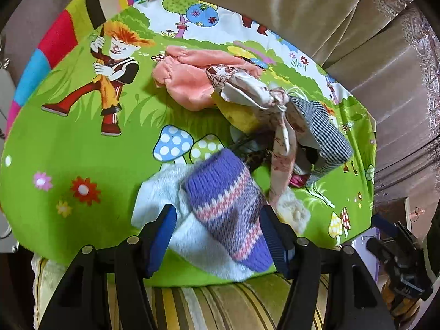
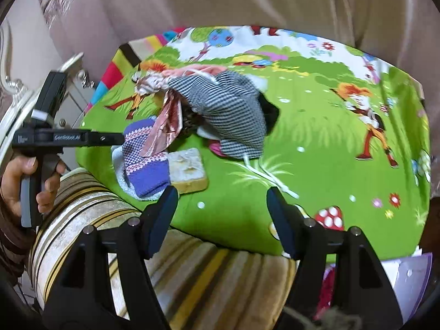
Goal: Organize soft objects
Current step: 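Return both tools to the pile and reach toward the purple mitten and sponge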
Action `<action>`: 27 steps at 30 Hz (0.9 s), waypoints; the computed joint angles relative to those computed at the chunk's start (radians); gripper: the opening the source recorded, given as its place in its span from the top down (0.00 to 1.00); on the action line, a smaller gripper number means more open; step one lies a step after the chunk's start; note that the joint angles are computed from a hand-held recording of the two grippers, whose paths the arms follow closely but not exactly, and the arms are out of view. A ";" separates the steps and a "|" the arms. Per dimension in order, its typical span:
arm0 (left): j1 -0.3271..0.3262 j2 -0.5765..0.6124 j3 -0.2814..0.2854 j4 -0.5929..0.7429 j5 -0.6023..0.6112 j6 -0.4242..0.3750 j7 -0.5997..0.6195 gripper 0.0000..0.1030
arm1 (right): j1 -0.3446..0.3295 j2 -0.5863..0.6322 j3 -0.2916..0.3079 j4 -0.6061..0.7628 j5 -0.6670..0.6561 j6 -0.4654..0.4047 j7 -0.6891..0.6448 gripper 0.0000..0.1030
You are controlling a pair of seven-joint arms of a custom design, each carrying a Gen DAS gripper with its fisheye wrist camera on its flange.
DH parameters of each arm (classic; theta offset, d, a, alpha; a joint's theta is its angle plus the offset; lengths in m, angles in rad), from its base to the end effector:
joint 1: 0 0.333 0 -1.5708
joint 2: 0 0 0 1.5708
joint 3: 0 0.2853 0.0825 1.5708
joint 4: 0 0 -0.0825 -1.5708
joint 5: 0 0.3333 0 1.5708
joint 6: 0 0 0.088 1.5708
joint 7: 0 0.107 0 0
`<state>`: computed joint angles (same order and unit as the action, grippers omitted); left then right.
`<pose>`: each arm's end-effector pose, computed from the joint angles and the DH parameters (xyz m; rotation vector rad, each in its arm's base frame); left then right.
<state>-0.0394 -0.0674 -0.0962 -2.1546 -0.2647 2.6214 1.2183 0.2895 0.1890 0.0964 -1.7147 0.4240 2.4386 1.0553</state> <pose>0.5194 -0.0656 0.4823 -2.4356 1.5979 -0.8213 0.5635 0.2251 0.5203 -2.2453 1.1224 -0.1949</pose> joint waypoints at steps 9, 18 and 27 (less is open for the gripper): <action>0.022 0.090 -0.017 0.061 0.045 0.002 0.031 0.50 | 0.057 0.149 0.014 0.157 -0.110 -0.097 0.042 0.29; 0.021 0.043 -0.024 -0.011 0.058 0.117 0.041 0.68 | 0.085 0.279 0.009 0.318 -0.155 -0.186 0.086 0.29; -0.038 -0.049 0.030 -0.138 -0.061 0.305 0.064 0.69 | 0.107 0.361 0.010 0.426 -0.184 -0.238 0.109 0.29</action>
<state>-0.0774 -0.1164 -0.0664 -2.2929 -0.3256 2.9265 1.2819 0.3968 0.5500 0.1064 -1.2887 0.2396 2.2001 1.1641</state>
